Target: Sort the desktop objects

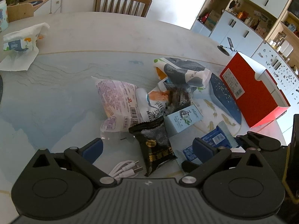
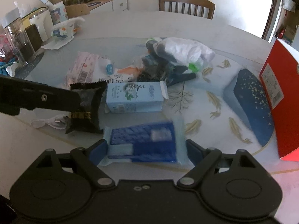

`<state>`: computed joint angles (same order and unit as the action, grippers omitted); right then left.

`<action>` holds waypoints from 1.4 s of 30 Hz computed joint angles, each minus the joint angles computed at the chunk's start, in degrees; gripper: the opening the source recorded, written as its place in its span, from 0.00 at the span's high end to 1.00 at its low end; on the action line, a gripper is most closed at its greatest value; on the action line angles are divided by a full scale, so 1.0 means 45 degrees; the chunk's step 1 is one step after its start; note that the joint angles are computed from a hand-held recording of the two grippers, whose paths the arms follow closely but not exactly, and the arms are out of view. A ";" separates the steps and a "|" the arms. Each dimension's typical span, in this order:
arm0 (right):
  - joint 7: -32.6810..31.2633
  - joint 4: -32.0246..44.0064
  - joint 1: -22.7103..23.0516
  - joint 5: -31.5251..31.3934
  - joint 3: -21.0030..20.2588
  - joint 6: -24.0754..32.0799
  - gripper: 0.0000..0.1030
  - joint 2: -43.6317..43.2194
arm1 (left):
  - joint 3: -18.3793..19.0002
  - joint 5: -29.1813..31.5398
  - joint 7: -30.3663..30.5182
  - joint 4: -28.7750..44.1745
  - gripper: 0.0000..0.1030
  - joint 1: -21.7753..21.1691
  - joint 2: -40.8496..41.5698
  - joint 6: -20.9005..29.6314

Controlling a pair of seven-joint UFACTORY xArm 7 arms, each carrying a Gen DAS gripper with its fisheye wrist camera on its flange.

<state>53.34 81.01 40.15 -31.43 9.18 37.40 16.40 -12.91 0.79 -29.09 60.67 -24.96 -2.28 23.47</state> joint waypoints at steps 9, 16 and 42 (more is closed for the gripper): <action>0.0236 -0.0153 0.0095 -0.0464 -0.0111 -0.0381 0.15 -0.0018 | -0.0064 -0.0240 0.0236 0.0138 0.01 -0.0150 0.0257 -0.0100; 0.0503 -0.0428 0.0000 -0.0522 -0.0102 -0.0616 0.17 -0.0199 | -0.0091 -0.0534 0.0391 0.0452 0.16 -0.0301 0.0668 -0.0246; 0.0813 -0.1196 -0.0479 -0.0523 0.0093 -0.1223 0.23 -0.0726 | 0.0021 -0.0980 -0.0027 0.0837 0.68 -0.0298 0.1237 0.0071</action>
<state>56.99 75.63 38.00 -33.79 9.60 31.90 13.13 -12.81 -3.62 -29.21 64.44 -26.30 3.28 23.79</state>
